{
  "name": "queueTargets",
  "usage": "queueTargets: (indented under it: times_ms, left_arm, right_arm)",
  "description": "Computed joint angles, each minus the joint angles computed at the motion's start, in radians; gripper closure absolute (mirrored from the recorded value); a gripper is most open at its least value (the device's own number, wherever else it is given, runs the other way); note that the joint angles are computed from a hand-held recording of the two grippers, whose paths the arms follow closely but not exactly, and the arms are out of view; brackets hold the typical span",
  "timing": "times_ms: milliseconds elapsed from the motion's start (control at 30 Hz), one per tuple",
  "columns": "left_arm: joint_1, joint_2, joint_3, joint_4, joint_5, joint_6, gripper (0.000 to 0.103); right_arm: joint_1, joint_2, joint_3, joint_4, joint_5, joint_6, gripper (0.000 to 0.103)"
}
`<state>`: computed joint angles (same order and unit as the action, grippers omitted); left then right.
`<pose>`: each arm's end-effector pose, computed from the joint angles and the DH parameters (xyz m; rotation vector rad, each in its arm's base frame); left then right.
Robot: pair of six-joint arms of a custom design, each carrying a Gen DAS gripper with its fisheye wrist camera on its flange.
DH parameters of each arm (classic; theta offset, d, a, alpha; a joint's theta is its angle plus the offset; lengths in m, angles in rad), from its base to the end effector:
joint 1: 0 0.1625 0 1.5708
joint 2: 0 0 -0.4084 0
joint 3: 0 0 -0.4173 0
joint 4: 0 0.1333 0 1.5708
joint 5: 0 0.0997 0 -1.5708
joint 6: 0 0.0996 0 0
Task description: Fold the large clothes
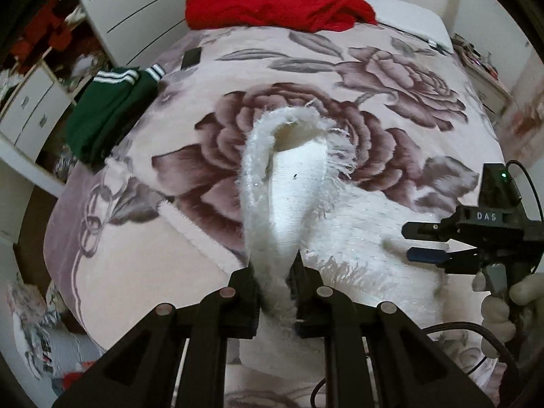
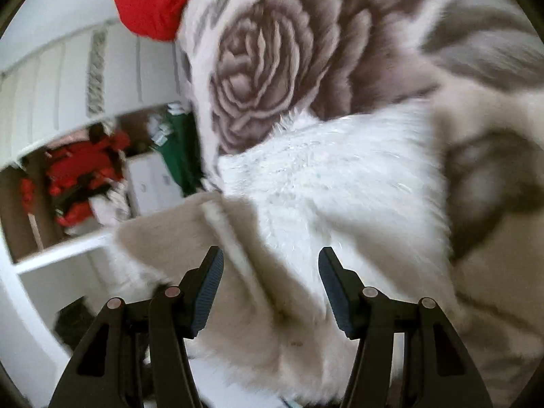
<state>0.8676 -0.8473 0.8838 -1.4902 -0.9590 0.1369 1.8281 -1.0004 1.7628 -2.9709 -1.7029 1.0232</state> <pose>-0.3571 -0.7158 0.3607 1.0709 2.2833 -0.0806 0.2845 -0.6088 0.1981 1.0804 2.5217 -0.8345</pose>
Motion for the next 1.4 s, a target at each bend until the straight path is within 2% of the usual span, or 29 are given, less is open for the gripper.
queueTargets:
  times_ms: [33, 100, 167, 233, 300, 333, 467, 500, 567, 700, 833, 933, 1067, 1167, 1233, 1300, 1333, 1367, 1400]
  left_arm:
    - [0.003, 0.004, -0.011, 0.007, -0.008, -0.006, 0.091]
    - [0.003, 0.002, -0.013, 0.008, -0.029, -0.003, 0.091]
    - [0.003, -0.003, -0.01, 0.006, -0.06, 0.003, 0.091]
    - [-0.002, -0.008, 0.014, -0.002, -0.11, 0.022, 0.091]
    - [-0.011, -0.005, 0.036, -0.008, -0.167, 0.037, 0.091]
    - [-0.019, -0.011, 0.07, -0.027, -0.191, 0.054, 0.091]
    - [-0.058, -0.062, 0.28, -0.109, -0.223, 0.15, 0.091]
    - [-0.062, -0.075, 0.342, -0.128, -0.219, 0.171, 0.091]
    - [-0.068, -0.099, 0.456, -0.191, -0.166, 0.218, 0.091]
    - [-0.06, -0.099, 0.526, -0.255, -0.11, 0.275, 0.091]
    - [-0.058, -0.082, 0.501, -0.246, -0.11, 0.289, 0.091]
    - [-0.062, -0.092, 0.51, -0.249, -0.104, 0.28, 0.091]
    - [-0.078, -0.123, 0.555, -0.276, -0.131, 0.28, 0.091]
    - [-0.076, -0.129, 0.623, -0.324, -0.084, 0.338, 0.09]
    - [-0.09, -0.142, 0.64, -0.372, -0.049, 0.364, 0.083]
    - [-0.098, -0.136, 0.608, -0.318, -0.027, 0.351, 0.072]
    - [-0.097, -0.13, 0.573, -0.274, -0.036, 0.347, 0.07]
    - [-0.092, -0.127, 0.549, -0.251, -0.054, 0.343, 0.062]
    - [-0.08, -0.12, 0.492, -0.196, -0.105, 0.325, 0.051]
  right_arm:
    - [0.01, 0.002, -0.025, 0.06, -0.043, 0.002, 0.043]
    - [0.037, -0.023, -0.015, 0.103, -0.153, 0.018, 0.043]
    - [0.064, -0.092, 0.066, 0.115, -0.291, 0.094, 0.043]
    - [0.063, -0.148, 0.155, 0.091, -0.34, 0.179, 0.042]
    - [0.024, -0.178, 0.253, -0.023, -0.275, 0.225, 0.04]
    - [-0.009, -0.174, 0.3, -0.112, -0.193, 0.223, 0.04]
    - [-0.047, -0.104, 0.346, -0.245, -0.053, 0.242, 0.042]
    - [-0.048, -0.079, 0.351, -0.28, -0.027, 0.249, 0.042]
    - [-0.051, -0.036, 0.364, -0.36, 0.012, 0.255, 0.042]
    - [-0.051, -0.025, 0.395, -0.416, 0.029, 0.26, 0.042]
    - [-0.026, -0.078, 0.422, -0.353, -0.029, 0.266, 0.042]
    - [0.008, -0.14, 0.442, -0.283, -0.101, 0.278, 0.042]
    - [0.038, -0.184, 0.468, -0.282, -0.154, 0.32, 0.042]
    - [0.038, -0.214, 0.485, -0.239, -0.167, 0.333, 0.042]
    - [0.032, -0.226, 0.481, -0.175, -0.175, 0.355, 0.042]
    - [0.035, -0.231, 0.479, -0.151, -0.185, 0.367, 0.042]
    - [0.038, -0.233, 0.482, -0.163, -0.191, 0.36, 0.042]
    - [0.043, -0.233, 0.488, -0.183, -0.201, 0.353, 0.042]
    - [0.052, -0.235, 0.487, -0.189, -0.216, 0.348, 0.042]
